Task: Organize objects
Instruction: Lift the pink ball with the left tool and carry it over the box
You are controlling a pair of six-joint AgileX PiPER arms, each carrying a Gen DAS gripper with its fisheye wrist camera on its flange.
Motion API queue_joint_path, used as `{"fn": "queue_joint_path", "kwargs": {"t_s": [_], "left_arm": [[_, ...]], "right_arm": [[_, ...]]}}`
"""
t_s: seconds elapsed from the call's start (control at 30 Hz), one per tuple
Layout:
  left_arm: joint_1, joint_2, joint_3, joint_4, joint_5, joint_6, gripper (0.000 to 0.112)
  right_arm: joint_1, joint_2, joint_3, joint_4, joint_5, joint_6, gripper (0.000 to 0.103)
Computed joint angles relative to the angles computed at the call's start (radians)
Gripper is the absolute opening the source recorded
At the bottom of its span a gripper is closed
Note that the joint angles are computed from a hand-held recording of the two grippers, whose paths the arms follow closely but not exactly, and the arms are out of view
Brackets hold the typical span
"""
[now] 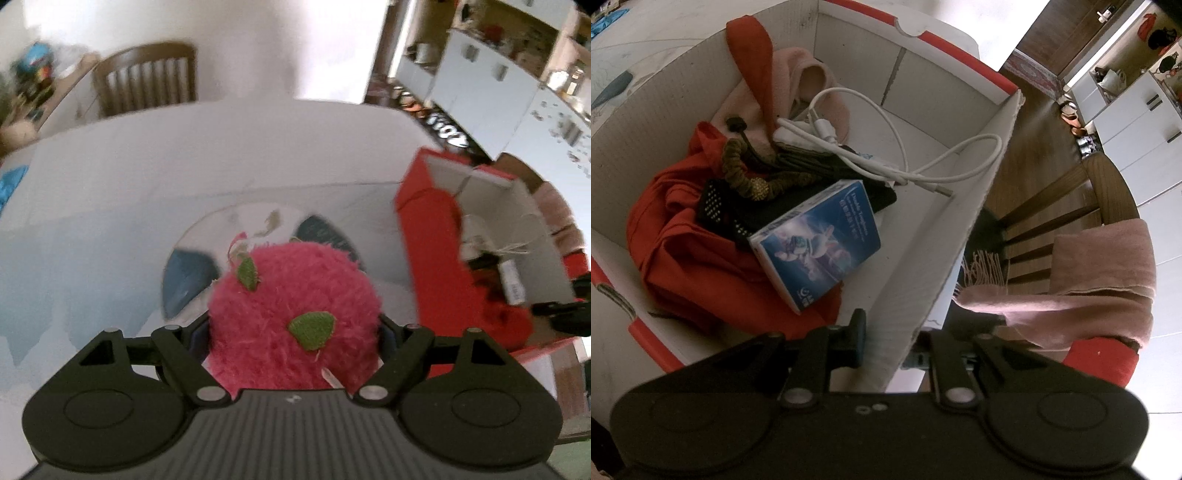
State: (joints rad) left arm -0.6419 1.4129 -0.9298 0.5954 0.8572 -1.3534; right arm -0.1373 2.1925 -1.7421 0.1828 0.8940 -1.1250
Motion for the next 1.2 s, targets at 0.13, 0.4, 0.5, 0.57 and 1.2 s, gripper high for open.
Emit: {"fn": "queue_joint_path", "kwargs": {"t_s": [0.13, 0.4, 0.5, 0.57, 1.2], "left_arm": [[-0.040, 0.032, -0.129, 0.015, 0.050, 0.069, 0.083], [-0.053, 0.170, -0.395, -0.030, 0.064, 0.284, 0.083], [-0.048, 0.228, -0.474, -0.063, 0.049, 0.357, 0.083], [-0.045, 0.271, -0.528, -0.082, 0.046, 0.405, 0.083], [-0.007, 0.724, -1.056, -0.264, 0.024, 0.748, 0.083]], "right_arm": [[0.001, -0.001, 0.001, -0.002, -0.001, 0.002, 0.014], [0.000, 0.002, -0.003, -0.001, -0.002, 0.001, 0.014], [0.000, 0.001, -0.001, -0.001, -0.003, 0.001, 0.014], [0.000, 0.001, -0.001, -0.001, -0.003, -0.001, 0.014], [-0.006, -0.001, 0.004, 0.015, -0.004, -0.021, 0.014]]}}
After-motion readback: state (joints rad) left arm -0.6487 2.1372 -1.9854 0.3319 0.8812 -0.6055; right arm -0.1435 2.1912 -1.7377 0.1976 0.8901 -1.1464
